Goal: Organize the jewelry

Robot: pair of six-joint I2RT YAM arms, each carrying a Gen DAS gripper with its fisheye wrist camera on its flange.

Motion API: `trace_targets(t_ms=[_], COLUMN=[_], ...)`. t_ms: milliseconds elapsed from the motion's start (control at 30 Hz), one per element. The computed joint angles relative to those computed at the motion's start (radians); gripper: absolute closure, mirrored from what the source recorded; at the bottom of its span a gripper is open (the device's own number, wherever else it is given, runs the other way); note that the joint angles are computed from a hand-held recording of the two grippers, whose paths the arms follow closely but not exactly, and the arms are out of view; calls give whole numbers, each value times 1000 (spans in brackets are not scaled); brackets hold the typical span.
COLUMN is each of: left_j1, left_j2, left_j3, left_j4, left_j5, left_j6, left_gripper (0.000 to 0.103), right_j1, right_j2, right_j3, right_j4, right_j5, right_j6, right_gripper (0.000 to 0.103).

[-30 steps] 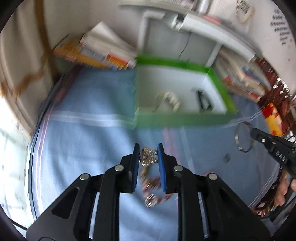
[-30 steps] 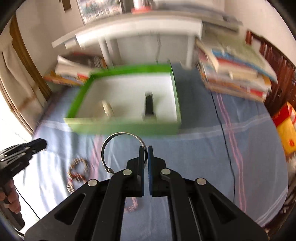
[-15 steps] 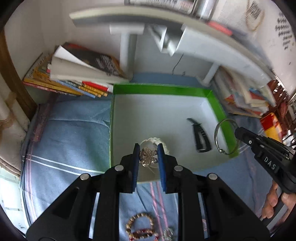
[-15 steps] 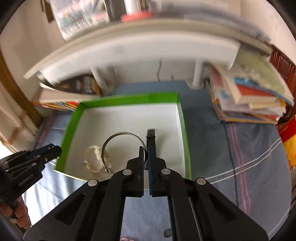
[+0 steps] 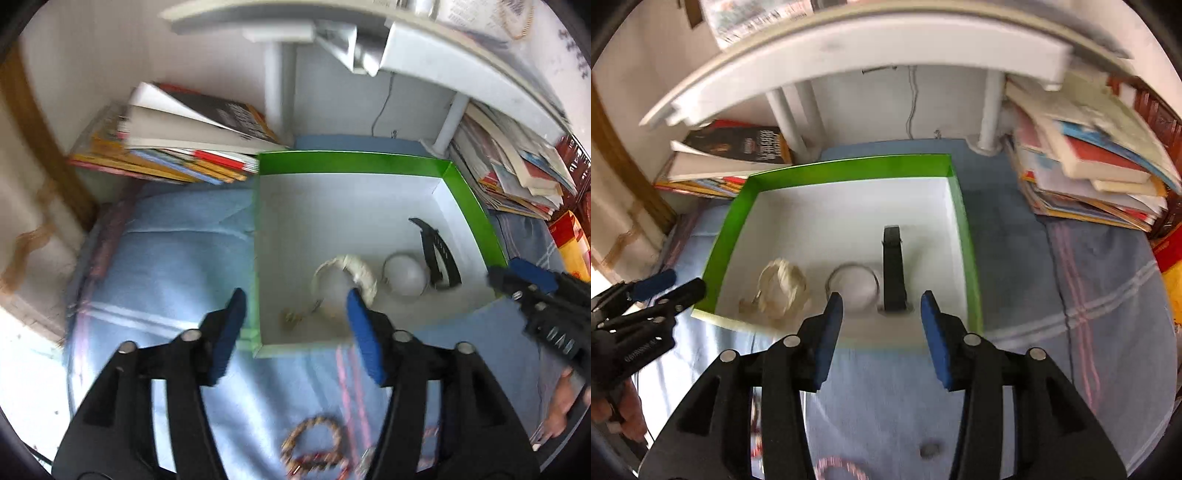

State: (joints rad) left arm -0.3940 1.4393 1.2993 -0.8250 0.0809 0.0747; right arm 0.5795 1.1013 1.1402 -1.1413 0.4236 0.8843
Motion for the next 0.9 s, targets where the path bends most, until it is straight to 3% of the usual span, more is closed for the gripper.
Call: trace_targets(t_ms=[100, 167, 367, 600, 833, 900], left_j1=[59, 94, 197, 191, 107, 103], left_j2=[-175, -240, -299, -307, -220, -188], left_j3=[-185, -293, -454, -448, -428, -427], left_j4=[-15, -39, -102, -95, -28, -9], left_j5=[4, -1, 51, 62, 30, 40], left_j6=[76, 132, 171, 173, 140, 139], left_gripper=[38, 38, 42, 43, 42, 47], right_j1=[229, 324, 560, 571, 539, 545], right_j2=[-39, -34, -65, 25, 108, 110], right_j3=[-40, -91, -250, -219, -226, -227], right_j4=[-149, -196, -173, -141, -82, -87], right_j5=[58, 37, -86, -90, -129, -125], right_j6=[184, 282, 636, 589, 526, 533], right_gripper=[59, 59, 59, 59, 59, 59])
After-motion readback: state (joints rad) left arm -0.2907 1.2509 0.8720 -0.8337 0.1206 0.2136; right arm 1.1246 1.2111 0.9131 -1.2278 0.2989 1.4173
